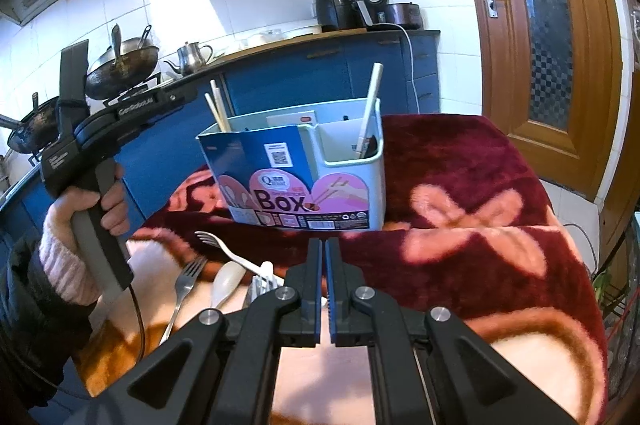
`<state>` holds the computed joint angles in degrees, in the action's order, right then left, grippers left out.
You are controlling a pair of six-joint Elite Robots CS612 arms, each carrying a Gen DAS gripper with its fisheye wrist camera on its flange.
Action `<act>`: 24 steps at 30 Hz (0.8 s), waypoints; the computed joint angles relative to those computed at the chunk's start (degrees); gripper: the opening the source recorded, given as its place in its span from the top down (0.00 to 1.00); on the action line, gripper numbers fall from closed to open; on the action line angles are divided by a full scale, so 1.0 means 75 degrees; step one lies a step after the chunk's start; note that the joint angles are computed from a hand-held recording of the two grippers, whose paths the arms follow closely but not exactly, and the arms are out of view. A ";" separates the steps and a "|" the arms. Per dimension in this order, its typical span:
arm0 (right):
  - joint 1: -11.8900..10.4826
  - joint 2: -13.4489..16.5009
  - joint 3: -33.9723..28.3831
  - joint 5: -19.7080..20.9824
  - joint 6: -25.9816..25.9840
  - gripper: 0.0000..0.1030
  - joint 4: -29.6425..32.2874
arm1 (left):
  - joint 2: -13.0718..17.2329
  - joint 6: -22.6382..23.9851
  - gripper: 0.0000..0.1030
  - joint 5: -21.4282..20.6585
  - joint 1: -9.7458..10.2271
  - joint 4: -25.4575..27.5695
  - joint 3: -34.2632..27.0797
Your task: Organize utensils
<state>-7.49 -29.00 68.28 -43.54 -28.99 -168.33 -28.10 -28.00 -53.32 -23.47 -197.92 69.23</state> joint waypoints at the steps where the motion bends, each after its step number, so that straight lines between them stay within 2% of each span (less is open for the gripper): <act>1: 0.0005 -0.0014 0.0011 -0.0008 -0.0057 0.94 0.0043 | -0.0106 -0.0140 0.74 -0.0042 -0.0006 0.0132 0.0169; 3: 0.0030 -0.0062 0.0060 -0.0025 -0.0219 0.89 0.0163 | -0.0290 -0.0383 0.73 -0.0049 -0.0035 0.0390 0.0476; 8: 0.0123 -0.0170 0.0148 -0.0164 -0.0670 0.83 0.0510 | -0.0661 -0.0869 0.73 0.0090 -0.0118 0.1053 0.1071; 13: 0.0267 -0.0323 0.0263 -0.0406 -0.1426 0.77 0.0961 | -0.0958 -0.1405 0.73 0.0025 -0.0184 0.1744 0.1591; 20: 0.0514 -0.0457 0.0191 -0.0822 -0.2480 0.68 0.1872 | -0.1150 -0.2052 0.73 -0.0138 -0.0226 0.2165 0.2058; 24: 0.0695 -0.0418 -0.0055 -0.1178 -0.2856 0.67 0.2534 | -0.1212 -0.2269 0.73 -0.0115 -0.0235 0.2347 0.2222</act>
